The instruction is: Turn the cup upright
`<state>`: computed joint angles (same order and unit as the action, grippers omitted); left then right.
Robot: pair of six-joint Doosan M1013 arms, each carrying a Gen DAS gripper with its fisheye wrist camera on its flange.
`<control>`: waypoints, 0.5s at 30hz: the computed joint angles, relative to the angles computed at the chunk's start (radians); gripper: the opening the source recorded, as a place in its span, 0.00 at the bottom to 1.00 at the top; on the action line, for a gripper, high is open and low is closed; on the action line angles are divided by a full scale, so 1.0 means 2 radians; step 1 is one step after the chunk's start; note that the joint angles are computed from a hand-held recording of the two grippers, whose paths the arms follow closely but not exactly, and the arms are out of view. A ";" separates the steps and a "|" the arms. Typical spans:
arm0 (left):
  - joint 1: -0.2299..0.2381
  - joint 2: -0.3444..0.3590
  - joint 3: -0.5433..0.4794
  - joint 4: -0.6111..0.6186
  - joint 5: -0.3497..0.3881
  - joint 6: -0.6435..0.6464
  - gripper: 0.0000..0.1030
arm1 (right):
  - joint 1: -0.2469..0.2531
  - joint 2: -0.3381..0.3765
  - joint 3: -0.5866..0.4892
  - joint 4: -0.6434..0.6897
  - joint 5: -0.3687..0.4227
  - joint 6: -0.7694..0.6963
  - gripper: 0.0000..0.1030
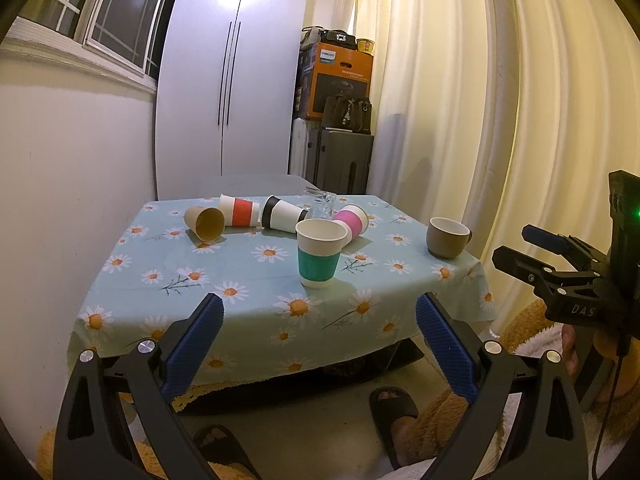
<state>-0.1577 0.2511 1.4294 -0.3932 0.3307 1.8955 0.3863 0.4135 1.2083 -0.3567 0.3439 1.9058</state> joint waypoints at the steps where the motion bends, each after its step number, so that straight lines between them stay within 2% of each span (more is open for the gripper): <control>1: 0.000 0.000 0.000 -0.003 0.000 0.003 0.92 | 0.000 0.000 0.000 0.001 0.002 0.000 0.95; 15: 0.001 -0.001 0.000 -0.004 0.000 0.006 0.92 | 0.000 0.001 -0.001 0.003 0.004 -0.006 0.95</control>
<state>-0.1567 0.2499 1.4298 -0.4007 0.3312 1.9067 0.3872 0.4151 1.2062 -0.3499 0.3523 1.8938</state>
